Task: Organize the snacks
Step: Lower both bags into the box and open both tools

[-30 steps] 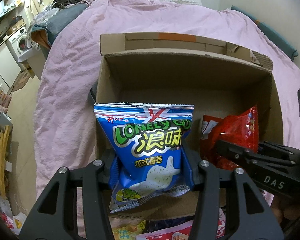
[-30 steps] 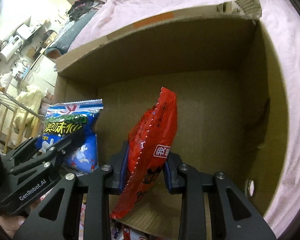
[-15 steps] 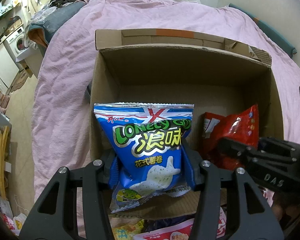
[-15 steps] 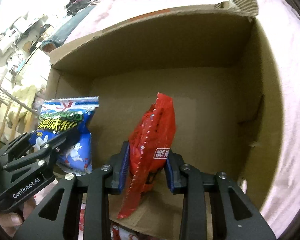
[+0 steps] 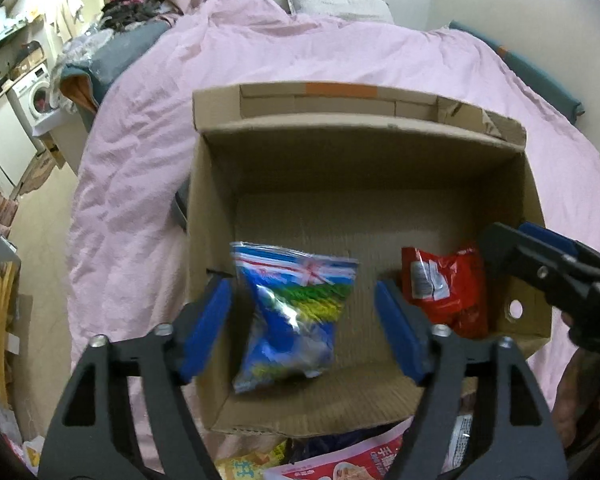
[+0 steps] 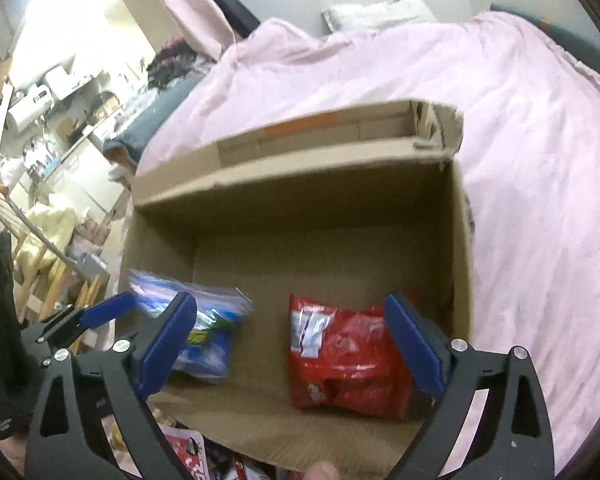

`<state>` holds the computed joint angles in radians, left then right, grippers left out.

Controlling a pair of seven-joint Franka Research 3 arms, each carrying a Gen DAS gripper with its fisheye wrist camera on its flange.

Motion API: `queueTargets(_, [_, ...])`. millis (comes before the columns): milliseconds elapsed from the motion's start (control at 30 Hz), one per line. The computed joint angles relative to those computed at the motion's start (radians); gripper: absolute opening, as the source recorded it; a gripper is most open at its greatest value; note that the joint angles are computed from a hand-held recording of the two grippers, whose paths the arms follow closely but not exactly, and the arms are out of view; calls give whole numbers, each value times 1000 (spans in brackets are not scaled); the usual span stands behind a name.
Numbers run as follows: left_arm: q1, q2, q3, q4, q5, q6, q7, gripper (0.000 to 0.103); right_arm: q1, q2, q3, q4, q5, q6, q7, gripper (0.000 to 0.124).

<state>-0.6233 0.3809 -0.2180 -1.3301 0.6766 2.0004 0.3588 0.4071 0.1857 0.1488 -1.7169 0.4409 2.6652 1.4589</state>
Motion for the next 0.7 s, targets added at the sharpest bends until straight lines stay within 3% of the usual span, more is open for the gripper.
queueTargets(167, [4,-20,2,-22,14,20,-24,85,13,14,-9,16,-54,12,40,103])
queueTargets(433, [21,-61,-8,-69,5,36,-64,85,14,-10,-8,-4,-83,13,36,103])
queueTargets(700, [40,-154,-30,-158,53,87,-124,85,17,-93,-2,-86,-70,77,9,103])
